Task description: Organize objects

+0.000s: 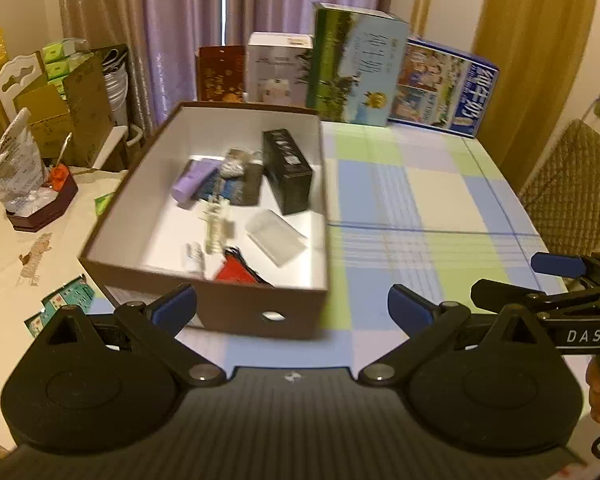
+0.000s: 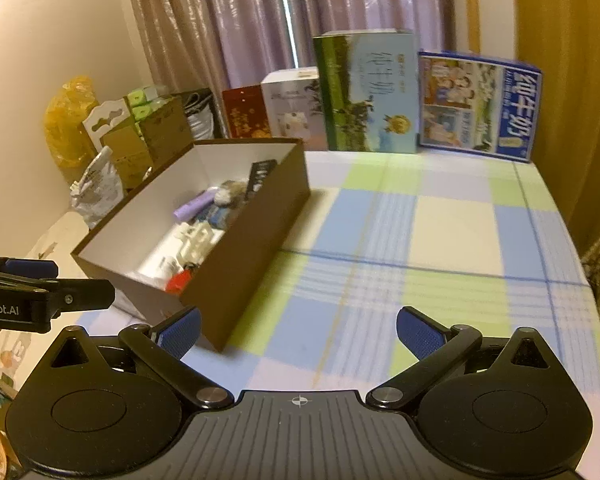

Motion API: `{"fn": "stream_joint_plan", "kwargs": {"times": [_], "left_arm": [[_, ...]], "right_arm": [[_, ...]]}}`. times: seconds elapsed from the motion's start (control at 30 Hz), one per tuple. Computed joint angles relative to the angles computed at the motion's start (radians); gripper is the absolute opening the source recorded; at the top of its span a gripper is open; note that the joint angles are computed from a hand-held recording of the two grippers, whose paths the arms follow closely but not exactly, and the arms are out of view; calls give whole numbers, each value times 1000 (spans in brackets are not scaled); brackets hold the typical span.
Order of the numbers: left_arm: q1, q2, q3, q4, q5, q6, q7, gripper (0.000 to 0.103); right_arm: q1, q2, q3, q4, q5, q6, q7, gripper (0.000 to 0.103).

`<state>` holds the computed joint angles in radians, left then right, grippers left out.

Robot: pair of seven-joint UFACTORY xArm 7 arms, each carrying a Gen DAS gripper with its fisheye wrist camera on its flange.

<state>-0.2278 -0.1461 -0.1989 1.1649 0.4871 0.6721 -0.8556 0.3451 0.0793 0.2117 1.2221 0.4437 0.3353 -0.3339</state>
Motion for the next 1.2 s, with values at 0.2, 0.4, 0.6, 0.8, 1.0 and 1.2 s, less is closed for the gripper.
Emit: {"fn": "stream_joint_plan", "kwargs": {"times": [0.2, 0.4, 0.6, 0.8, 1.0, 1.2], "left_arm": [[-38, -11, -40, -11, 11, 13, -44, 101], [-80, -13, -72, -13, 29, 25, -89, 101], [-121, -1, -92, -5, 38, 41, -114, 101], [-154, 14, -99, 6, 56, 42, -136, 101], [-177, 18, -103, 11, 67, 50, -155, 101], [-191, 17, -106, 11, 77, 57, -170, 101]], "right_arm": [[-7, -132, -37, -136, 58, 4, -41, 101], [4, -249, -92, -247, 58, 15, -34, 101], [11, -343, -138, -335, 42, 18, -15, 101], [11, -404, -165, -388, 8, 24, 17, 101], [20, -442, -188, -420, -7, 29, 22, 101], [27, -462, -201, -438, -11, 30, 23, 101]]}}
